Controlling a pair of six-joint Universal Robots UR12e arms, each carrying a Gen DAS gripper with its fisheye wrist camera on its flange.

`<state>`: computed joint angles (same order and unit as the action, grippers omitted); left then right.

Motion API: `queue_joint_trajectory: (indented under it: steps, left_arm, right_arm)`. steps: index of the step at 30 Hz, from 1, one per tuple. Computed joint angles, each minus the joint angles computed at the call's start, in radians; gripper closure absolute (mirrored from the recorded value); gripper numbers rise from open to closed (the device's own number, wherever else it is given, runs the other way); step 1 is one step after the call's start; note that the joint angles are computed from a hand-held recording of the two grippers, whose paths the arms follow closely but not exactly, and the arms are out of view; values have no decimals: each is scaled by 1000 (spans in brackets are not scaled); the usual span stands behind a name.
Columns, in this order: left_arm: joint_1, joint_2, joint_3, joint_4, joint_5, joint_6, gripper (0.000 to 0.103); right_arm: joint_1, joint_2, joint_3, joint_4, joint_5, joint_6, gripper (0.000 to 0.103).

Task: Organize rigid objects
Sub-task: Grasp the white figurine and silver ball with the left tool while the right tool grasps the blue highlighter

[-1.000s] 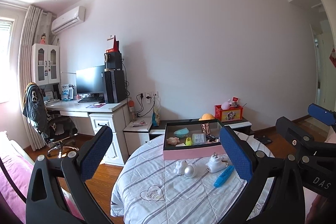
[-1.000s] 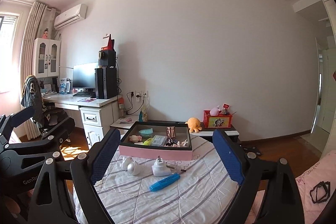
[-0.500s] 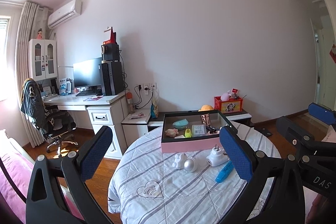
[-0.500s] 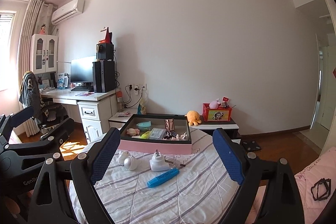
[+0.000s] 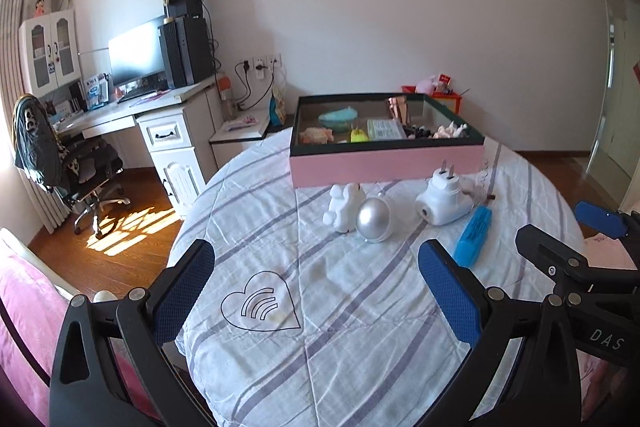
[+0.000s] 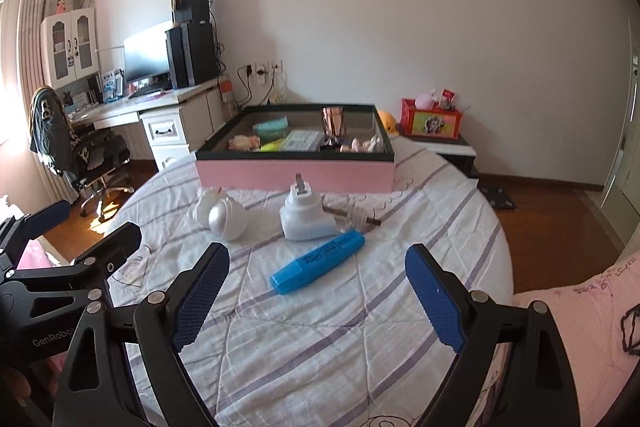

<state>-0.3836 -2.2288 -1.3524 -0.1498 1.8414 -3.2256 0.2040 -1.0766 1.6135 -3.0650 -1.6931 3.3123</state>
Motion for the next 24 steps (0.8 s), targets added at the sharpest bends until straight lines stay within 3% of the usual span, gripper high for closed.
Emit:
queue_joint_trajectory:
  steps: [6,9,12,17,19,21,24]
  left_arm:
    - [16,-41,50,-88,9,-23,0]
    - [21,-62,84,-125,-5,-23,0]
    - [24,-83,119,-153,-29,-23,0]
    - [23,-110,170,-191,-81,-15,0]
    - [24,-121,193,-216,-108,-26,0]
    - [22,-134,222,-247,-124,-27,0]
    - [20,-162,279,-298,-143,-18,0]
  right_arm:
    - [-25,63,-83,169,74,152,12]
    - [-27,95,-131,227,71,174,12]
    - [-33,119,-176,288,74,154,12]
    - [-42,114,-178,314,65,19,13]
    - [-51,102,-163,310,75,-23,27]
    - [-59,92,-149,305,73,-40,51]
    - [-75,77,-126,293,99,-47,71]
